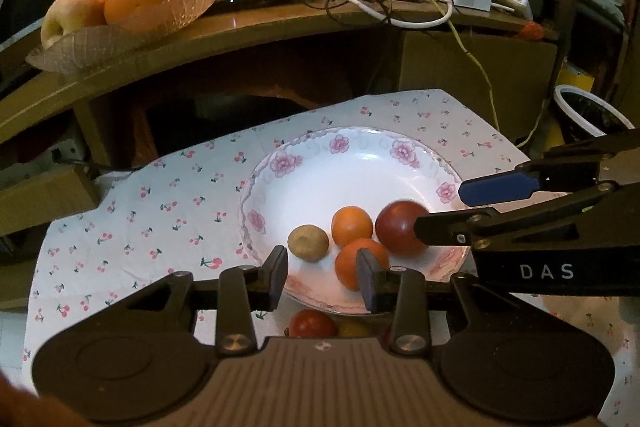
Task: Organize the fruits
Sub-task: 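Lower both fruits into the plate and open both tools, then grasp a tangerine with the left tool while the right tool grasps a red tomato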
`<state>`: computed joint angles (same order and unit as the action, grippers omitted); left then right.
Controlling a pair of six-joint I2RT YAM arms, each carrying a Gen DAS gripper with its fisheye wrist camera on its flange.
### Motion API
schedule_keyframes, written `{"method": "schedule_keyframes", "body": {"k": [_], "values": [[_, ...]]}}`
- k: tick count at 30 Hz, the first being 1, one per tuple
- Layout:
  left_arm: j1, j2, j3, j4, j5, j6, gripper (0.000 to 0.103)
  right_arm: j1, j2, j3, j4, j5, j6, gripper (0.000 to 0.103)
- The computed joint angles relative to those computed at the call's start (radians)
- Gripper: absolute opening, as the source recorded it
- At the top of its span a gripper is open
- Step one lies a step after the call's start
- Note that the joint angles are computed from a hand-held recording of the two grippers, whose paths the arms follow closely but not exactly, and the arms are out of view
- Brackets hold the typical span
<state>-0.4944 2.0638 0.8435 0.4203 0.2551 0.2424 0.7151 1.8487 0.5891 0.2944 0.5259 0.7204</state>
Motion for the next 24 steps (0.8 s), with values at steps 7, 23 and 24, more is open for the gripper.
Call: {"method": "schedule_keyframes", "body": {"k": [7, 23, 24], "values": [[0.000, -0.030, -0.030, 0.012, 0.010, 0.010, 0.042, 0.005, -0.021, -0.010, -0.014, 0.015, 0.004, 0.047], [0.072, -0.128, -0.141, -0.001, 0.106, 0.137, 0.046, 0.091, -0.056, -0.020, -0.050, 0.023, 0.009, 0.047], [0.083, -0.135, -0.150, -0.007, 0.121, 0.157, 0.046, 0.100, -0.057, -0.022, -0.049, 0.018, 0.012, 0.047]]}}
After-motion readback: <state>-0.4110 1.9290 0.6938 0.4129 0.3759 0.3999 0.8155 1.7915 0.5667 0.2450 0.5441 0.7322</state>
